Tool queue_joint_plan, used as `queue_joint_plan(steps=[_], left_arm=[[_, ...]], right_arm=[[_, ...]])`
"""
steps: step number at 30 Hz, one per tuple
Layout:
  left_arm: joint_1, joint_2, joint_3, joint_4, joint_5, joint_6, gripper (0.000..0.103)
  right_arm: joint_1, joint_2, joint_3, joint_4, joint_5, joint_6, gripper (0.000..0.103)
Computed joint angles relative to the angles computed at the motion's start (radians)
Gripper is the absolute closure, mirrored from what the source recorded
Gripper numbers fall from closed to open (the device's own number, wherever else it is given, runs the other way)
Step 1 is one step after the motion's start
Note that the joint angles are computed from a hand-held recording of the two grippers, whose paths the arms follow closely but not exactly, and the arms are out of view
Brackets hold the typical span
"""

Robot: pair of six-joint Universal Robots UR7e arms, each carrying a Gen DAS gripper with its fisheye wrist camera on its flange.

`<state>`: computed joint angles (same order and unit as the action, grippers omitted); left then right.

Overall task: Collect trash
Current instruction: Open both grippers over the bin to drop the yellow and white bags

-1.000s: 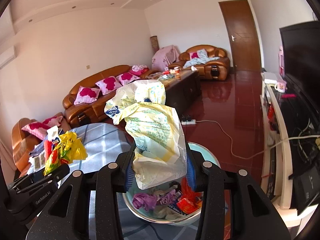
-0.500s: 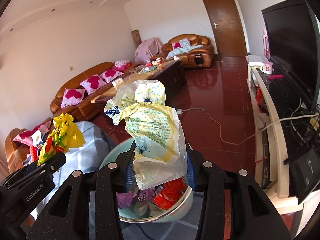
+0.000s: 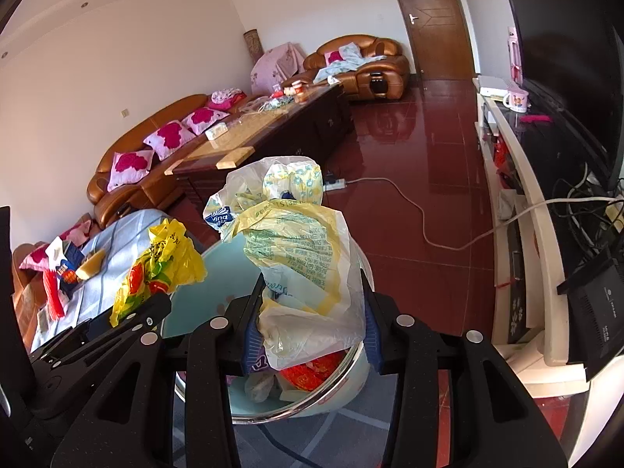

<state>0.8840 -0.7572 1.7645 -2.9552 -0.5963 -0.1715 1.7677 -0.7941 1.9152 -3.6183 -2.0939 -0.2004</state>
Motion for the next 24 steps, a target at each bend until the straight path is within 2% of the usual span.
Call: queue_joint_plan(steps=[3,5,6,7,9,11,17,21,24], left_arm=[[0.005,0.009,-0.007,0.018,0.0,0.001,0.055],[0.004,0.014,-0.006,0.012,-0.003,0.023,0.049],[0.0,0.015,-0.005,0.01,-0.002,0.024,0.041],[-0.003,0.016,-0.001,0.003,0.012,0.026,0.025],[-0.008,0.014,0.011,-0.017,0.051,0.016,0.014],[-0.006,-0.01,0.033,-0.036,0.032,0.023,0.014],[-0.023,-0.035,0.079,-0.125,0.101,0.058,0.013],[-0.043,-0.055,0.114,-0.204,0.144,0.095,0.008],[-0.053,-0.08,0.144,-0.238,0.165,0.112,0.008]], right_arm=[[-0.007,-0.003,0.002,0.021,0.009,0.016,0.061],[-0.012,-0.008,0.002,0.047,0.032,0.012,0.059],[-0.017,-0.012,0.005,0.06,0.045,0.011,0.056],[-0.019,-0.013,0.008,0.072,0.059,0.021,0.054],[-0.026,-0.013,0.009,0.073,0.069,0.044,0.052],[-0.032,-0.023,0.015,0.076,0.082,0.065,0.052],[-0.016,-0.034,0.04,-0.076,0.075,0.054,0.052],[0.012,-0.01,0.043,-0.207,0.035,0.021,0.035],[0.039,0.019,0.034,-0.275,0.017,-0.048,0.03]])
